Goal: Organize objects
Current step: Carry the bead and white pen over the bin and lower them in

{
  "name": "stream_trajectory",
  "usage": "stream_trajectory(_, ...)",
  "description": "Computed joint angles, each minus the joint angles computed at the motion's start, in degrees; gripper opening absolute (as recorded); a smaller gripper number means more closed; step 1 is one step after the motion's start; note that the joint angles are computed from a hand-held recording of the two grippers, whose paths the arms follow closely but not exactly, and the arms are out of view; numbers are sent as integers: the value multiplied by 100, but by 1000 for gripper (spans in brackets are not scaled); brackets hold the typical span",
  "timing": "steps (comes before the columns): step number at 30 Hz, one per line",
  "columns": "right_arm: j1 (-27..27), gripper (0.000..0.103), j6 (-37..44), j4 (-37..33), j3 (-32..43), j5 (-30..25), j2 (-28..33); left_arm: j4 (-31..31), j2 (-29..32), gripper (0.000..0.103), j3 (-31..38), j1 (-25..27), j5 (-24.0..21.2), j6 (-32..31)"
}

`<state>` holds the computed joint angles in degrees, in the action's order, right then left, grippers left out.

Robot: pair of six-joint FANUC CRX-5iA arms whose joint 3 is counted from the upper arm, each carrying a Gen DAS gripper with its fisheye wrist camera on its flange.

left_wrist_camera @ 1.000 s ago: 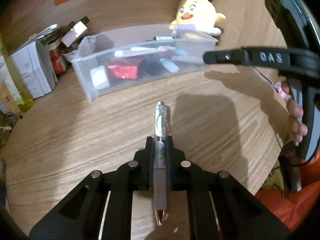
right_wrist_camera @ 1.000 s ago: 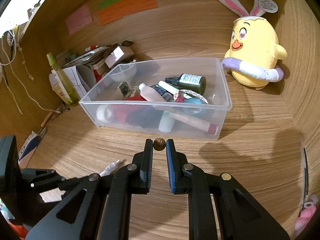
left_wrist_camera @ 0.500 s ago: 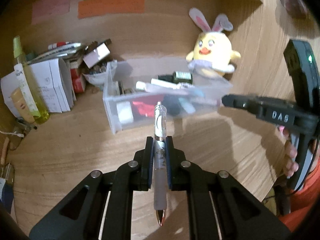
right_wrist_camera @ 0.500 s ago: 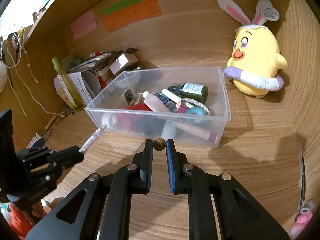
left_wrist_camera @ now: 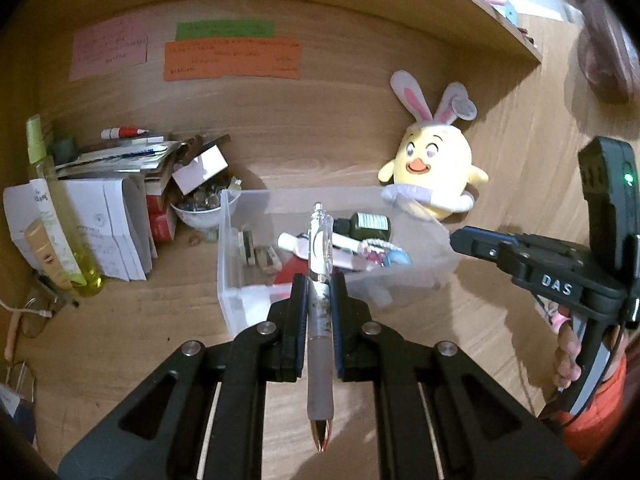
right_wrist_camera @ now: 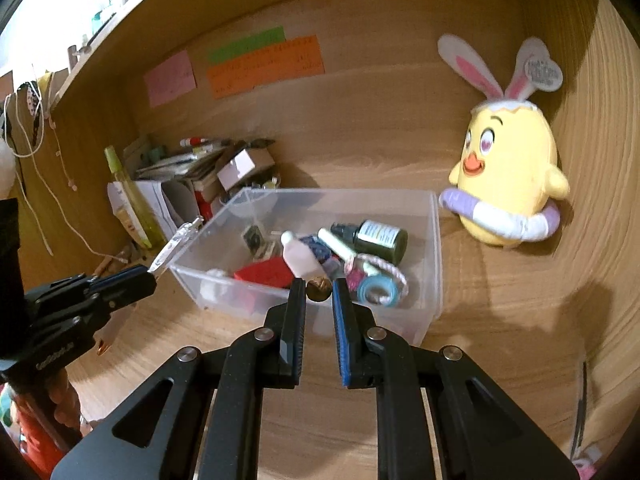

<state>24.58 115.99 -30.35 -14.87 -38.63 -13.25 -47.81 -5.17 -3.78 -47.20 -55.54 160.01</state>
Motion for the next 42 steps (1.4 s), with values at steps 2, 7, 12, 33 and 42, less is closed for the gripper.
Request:
stream_trajectory(2, -17, 12, 42, -37, 43, 29, 17, 16, 12, 10, 29, 83, 43, -40)
stream_trajectory(7, -66, 12, 134, -124, 172, 56, 121, 27, 68, 10, 150, 249, 111, -175)
stream_trajectory(12, -50, 12, 225, -144, 325, 97, 301, 209, 225, 10, 291, 482, 220, -442)
stream_trajectory(33, 369, 12, -586, 758, 720, 127, 1250, 1925, 1023, 10, 624, 1567, 823, -2390)
stream_trajectory(42, 373, 12, -662, 839, 779, 71, 1403, 1821, 1257, 10, 813, 1548, 695, -2418)
